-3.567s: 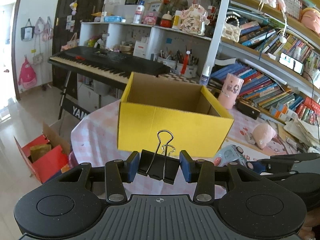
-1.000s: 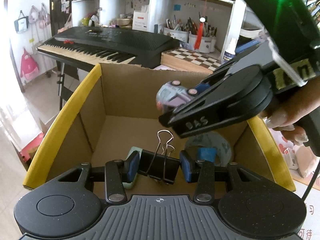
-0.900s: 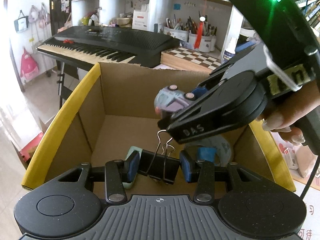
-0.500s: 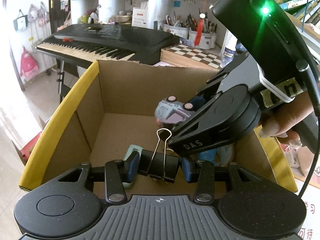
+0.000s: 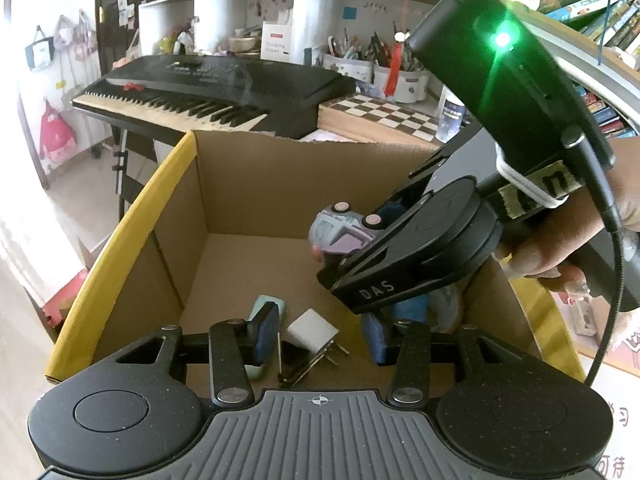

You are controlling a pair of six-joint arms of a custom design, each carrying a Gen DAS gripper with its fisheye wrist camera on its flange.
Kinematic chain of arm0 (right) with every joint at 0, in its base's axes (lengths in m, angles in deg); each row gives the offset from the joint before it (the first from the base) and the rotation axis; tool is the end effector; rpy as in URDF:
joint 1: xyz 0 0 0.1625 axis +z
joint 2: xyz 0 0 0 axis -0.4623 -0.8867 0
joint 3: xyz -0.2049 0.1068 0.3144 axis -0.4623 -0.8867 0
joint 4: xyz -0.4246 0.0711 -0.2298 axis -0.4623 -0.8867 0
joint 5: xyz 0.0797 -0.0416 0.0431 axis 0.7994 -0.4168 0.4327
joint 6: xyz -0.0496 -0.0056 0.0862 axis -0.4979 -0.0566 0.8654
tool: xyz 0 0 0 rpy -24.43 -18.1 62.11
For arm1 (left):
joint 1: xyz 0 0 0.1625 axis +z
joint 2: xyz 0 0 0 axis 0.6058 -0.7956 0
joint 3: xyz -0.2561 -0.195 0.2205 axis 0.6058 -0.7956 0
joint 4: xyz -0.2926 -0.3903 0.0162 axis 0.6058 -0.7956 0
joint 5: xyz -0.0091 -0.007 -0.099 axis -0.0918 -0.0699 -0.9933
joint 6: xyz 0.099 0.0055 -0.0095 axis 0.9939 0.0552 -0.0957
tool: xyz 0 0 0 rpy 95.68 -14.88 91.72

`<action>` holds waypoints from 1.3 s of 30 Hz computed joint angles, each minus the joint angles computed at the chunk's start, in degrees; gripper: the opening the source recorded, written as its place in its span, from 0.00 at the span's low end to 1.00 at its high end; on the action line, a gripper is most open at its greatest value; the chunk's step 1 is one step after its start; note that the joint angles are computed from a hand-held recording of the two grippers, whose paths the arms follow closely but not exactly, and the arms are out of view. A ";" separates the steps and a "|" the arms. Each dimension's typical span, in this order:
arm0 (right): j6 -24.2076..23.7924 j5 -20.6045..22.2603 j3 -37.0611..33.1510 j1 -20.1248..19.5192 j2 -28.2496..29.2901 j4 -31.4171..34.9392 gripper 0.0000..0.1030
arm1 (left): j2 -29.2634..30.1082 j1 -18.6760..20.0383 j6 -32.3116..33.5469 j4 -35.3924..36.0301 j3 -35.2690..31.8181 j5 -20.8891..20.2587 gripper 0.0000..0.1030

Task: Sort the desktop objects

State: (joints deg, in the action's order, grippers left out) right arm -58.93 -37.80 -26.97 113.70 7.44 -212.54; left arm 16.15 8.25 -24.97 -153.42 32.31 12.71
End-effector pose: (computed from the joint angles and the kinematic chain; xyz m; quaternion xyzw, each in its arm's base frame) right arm 0.0388 -0.8675 0.3260 0.4642 -0.8372 0.0778 0.2783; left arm -0.4217 -0.7234 -0.0827 0.2248 0.8768 -0.3220 0.2776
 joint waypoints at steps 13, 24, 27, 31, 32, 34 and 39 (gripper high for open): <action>3.05 2.49 2.54 0.01 -2.38 -4.06 0.44 | -1.60 -0.63 2.33 -4.87 2.79 0.29 0.51; 8.37 8.60 12.01 -0.56 -10.84 -12.12 0.44 | -3.21 -1.37 4.91 -10.48 5.33 1.91 0.58; 9.94 10.76 15.53 -0.74 -13.84 -15.42 0.44 | -3.71 -1.80 6.45 -12.99 6.29 2.63 0.59; 11.04 13.19 20.49 -0.97 -17.96 -19.25 0.43 | -4.65 -2.17 7.74 -16.24 7.76 3.24 0.59; 11.41 13.57 21.59 -0.96 -18.82 -19.98 0.43 | -4.92 -2.22 8.05 -16.93 8.11 3.33 0.59; 12.22 14.37 23.96 -1.05 -20.62 -21.87 0.43 | -5.42 -2.37 9.02 -18.63 8.84 3.63 0.60; 14.46 15.94 30.20 -1.53 -25.14 -27.56 0.43 | -7.06 -2.69 10.39 -22.19 11.09 3.87 0.61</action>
State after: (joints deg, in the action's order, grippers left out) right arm -44.47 -21.85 3.23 112.17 -17.70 -240.10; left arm 9.09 5.56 -14.58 -175.61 43.40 16.57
